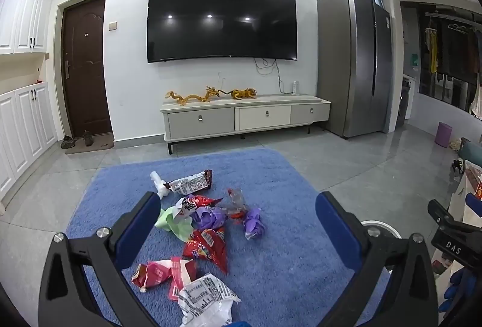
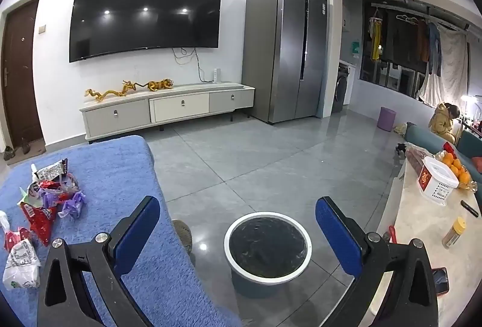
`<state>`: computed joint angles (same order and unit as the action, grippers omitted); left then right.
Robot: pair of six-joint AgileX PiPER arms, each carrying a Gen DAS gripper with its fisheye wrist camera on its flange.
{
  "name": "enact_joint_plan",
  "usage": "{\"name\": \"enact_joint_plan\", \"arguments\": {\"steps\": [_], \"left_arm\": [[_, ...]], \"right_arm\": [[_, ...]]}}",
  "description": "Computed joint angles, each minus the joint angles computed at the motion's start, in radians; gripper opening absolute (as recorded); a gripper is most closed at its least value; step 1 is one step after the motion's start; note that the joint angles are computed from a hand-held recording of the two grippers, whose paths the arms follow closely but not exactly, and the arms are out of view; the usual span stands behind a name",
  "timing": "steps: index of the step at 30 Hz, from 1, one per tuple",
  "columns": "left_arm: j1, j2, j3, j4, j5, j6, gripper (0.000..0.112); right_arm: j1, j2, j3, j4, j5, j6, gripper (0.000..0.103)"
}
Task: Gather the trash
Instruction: 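Approach the wrappers on the blue rug with both tools open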
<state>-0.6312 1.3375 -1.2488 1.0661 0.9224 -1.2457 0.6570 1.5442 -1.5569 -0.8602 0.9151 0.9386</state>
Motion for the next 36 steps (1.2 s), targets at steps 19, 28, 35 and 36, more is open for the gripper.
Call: {"name": "enact_joint_plan", "arguments": {"steps": [19,28,35,36], "left_arm": [[0.125,-0.097,0.053,-0.106,-0.122,0.103,0.103],[0.049,-0.169,0.061,-0.045,-0.054,0.073,0.103],[-0.009,-0.199,0.065,0.001,-0.002,0.050,0.103],[-0.017,-0.198,0.066,0.007,0.003,0.044,0.103]], "right_arm": [[0.045,0.022,-0.054,-0.033,0.056,0.020,0.103],[0.116,-0.005,-0.070,-0.101,0.108,0.047,0.103],[0.126,-0.018,-0.083,-0.084,0.133,-0.006,0.103],[0.125,-0.027,-0.078,-0.084,0.135,-0.013,0.103]]}}
